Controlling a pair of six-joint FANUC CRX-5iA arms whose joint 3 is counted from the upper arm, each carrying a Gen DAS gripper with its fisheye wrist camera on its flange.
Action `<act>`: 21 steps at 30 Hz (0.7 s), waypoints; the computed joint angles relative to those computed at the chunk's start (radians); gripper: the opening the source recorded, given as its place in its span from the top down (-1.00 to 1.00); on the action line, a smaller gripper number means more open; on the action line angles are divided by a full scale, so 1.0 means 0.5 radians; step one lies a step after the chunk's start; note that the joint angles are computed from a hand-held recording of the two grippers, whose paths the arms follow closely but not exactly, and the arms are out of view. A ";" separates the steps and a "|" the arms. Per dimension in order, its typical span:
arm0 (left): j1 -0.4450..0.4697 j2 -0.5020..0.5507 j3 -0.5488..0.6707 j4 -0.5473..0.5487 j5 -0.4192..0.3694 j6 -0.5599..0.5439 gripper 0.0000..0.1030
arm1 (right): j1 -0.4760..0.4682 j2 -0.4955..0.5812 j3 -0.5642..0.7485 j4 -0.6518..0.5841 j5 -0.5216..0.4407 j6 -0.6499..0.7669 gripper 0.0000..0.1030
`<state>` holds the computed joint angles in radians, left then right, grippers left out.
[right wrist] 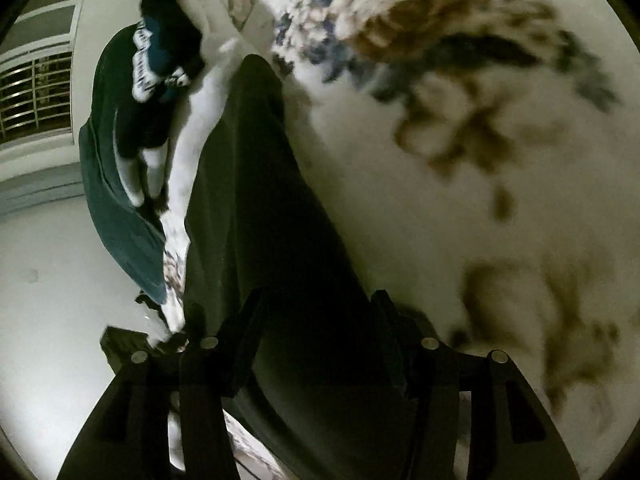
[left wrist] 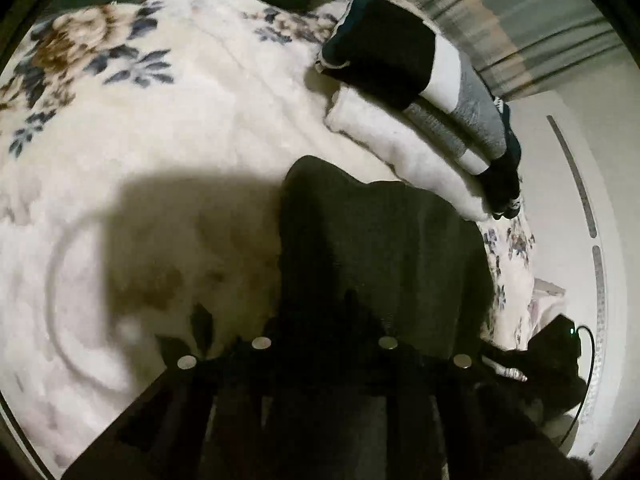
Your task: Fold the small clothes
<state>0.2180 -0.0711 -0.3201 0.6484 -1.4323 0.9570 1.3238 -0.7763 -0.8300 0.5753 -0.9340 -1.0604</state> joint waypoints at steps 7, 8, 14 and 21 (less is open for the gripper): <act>0.021 0.121 0.082 -0.005 -0.092 0.032 0.64 | 0.063 -0.028 0.179 -0.283 -0.463 0.202 0.96; 0.024 0.138 0.114 -0.010 -0.131 0.070 0.56 | 0.026 0.009 0.228 -0.334 -0.464 0.312 0.96; 0.225 -0.016 0.014 0.015 -0.359 0.072 0.20 | 0.208 -0.076 0.165 -0.160 -0.289 0.073 -0.30; 0.309 -0.220 -0.180 -0.048 -0.284 -0.058 0.72 | 0.254 0.055 0.078 -0.200 0.055 0.019 0.46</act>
<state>0.3723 -0.1810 -0.4103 0.6246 -1.5744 0.9283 1.4509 -0.7487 -0.7911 0.4751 -0.9066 -1.0507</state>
